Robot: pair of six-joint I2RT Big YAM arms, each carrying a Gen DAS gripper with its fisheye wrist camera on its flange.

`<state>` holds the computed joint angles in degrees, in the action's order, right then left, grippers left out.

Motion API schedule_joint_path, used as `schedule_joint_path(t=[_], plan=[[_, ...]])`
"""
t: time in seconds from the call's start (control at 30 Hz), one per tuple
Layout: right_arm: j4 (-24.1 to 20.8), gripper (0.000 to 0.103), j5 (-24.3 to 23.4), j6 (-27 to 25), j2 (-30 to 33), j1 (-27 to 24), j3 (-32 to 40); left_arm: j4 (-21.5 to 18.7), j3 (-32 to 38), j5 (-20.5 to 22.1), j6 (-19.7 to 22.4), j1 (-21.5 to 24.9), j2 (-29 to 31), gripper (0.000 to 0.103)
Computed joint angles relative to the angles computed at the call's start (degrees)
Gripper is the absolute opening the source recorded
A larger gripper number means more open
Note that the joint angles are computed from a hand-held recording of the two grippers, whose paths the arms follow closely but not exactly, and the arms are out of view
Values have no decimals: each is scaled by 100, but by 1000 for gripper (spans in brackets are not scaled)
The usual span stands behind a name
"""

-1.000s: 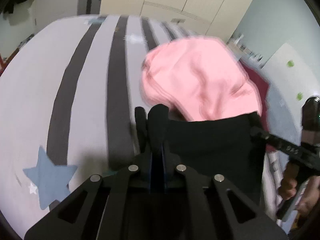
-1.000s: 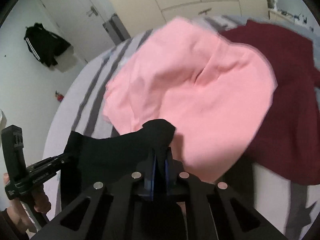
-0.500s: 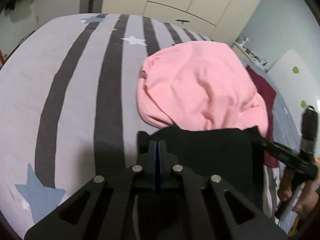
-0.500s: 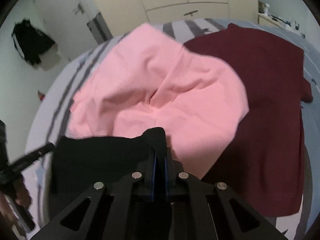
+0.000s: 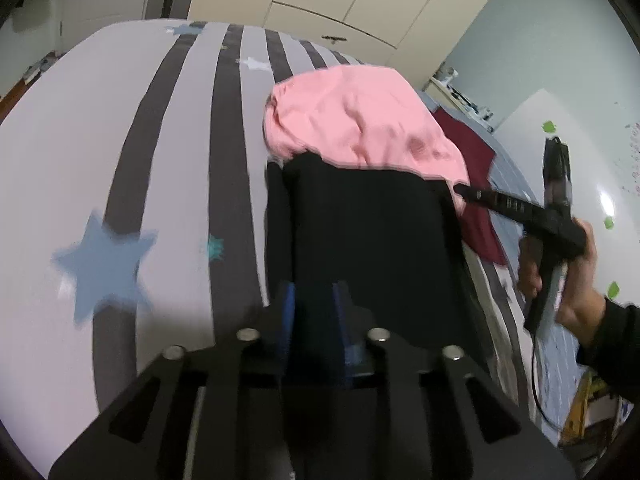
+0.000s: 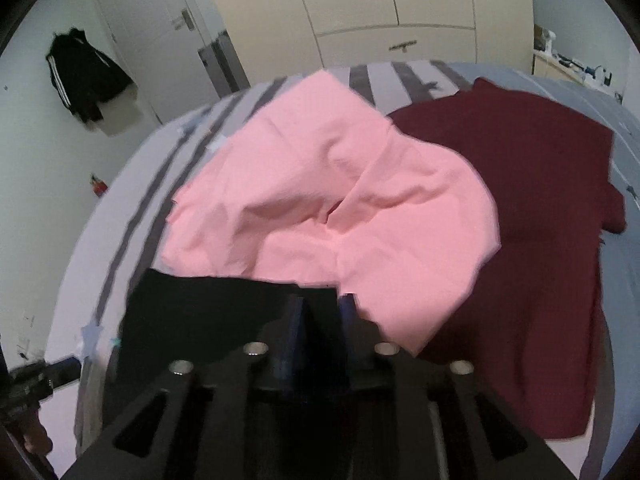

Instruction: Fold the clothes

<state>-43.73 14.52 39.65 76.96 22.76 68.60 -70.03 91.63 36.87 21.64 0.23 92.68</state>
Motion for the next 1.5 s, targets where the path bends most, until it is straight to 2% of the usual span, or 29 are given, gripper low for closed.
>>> schedule_joint_path(t=[0.07,0.17,0.27,0.37,0.43,0.5,0.57,0.67,0.77,0.9,1.0,1.03,1.13,1.2,1.37,1.5], plan=[[6,30,40,71,-275,191,-227,-207,-420,17,297,221,-373,33],[-77,30,149,212,-667,568,-573,-554,-1081,-112,758,579,-976,34],[-300,30,155,605,-1090,1211,-966,-875,-1715,-345,1208,962,-1630,36],[-664,31,350,1271,-1395,2158,-1241,-1265,-2132,-503,1494,1367,-2124,36],[-987,30,525,1853,-1502,2876,-1352,-1530,-2325,-569,1686,1639,-2372,37],[-1121,30,627,2469,-1534,3533,-1396,-1750,-2531,-684,1933,1913,-2629,38],[-1040,31,702,2980,-1569,4030,-1426,-1664,-2762,-953,2078,2111,-2874,38],[-991,31,775,3454,-1360,4696,-1318,-1272,-3145,-1539,2255,2438,-3132,38],[-923,31,733,3734,-1115,5034,-1275,-908,-3445,-2011,2447,2855,-3264,38],[-1045,31,741,4072,-846,5299,-1334,-810,-3456,-2075,2664,3466,-3444,38],[-1043,30,902,4183,-950,5337,-1428,-780,-3393,-2130,2730,3971,-3544,38],[-1185,30,977,4213,-946,5348,-1379,-813,-3354,-2115,2773,4147,-3545,40],[-1540,31,1257,4414,-1022,5464,-1239,-967,-3215,-2031,2919,4668,-3495,52],[-1705,31,1384,4493,-1058,5557,-1139,-1058,-3154,-1968,2934,4911,-3460,55],[-1896,35,1575,4862,-736,6082,-747,-1152,-3123,-1581,2909,5154,-3309,58],[-1967,35,1670,5332,-230,6479,-390,-1027,-3194,-1336,3028,5288,-3153,59]])
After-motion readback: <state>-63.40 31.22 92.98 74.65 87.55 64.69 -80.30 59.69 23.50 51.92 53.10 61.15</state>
